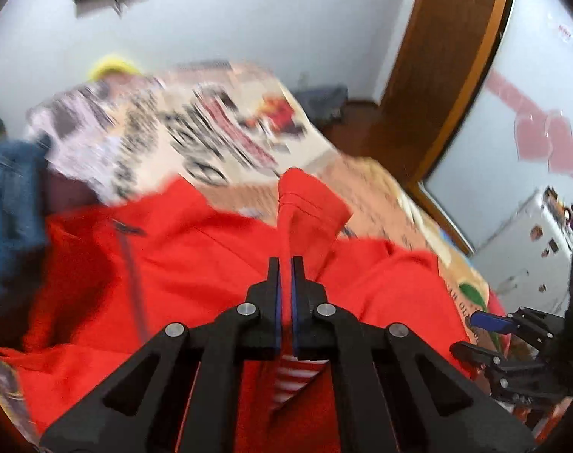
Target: Fold large clothes
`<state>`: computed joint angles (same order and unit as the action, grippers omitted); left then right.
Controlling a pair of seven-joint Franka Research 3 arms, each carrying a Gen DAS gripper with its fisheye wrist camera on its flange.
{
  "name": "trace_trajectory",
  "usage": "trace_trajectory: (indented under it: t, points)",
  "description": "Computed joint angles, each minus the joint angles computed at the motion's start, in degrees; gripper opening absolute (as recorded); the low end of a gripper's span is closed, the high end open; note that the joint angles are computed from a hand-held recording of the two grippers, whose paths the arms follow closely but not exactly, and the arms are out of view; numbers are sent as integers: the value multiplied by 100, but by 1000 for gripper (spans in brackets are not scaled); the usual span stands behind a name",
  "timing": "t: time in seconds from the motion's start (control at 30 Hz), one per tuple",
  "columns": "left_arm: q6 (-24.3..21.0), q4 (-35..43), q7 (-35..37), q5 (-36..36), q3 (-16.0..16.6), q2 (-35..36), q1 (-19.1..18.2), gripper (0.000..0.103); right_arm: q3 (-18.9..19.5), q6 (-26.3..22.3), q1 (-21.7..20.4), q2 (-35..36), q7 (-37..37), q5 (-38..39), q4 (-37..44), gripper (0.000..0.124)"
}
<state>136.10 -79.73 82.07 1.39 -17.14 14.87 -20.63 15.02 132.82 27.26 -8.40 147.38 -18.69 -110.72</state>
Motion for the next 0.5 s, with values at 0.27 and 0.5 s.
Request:
trace_trajectory:
  t: [0.27, 0.5]
  points:
    - [988, -1186, -351, 488, 378, -1367, 460, 2, -33, -79, 108, 513, -178, -307, 845, 49]
    - [1345, -2171, -969, 1315, 577, -2133, 909, 2, -229, -142, 491, 1252, -520, -122, 1580, 49]
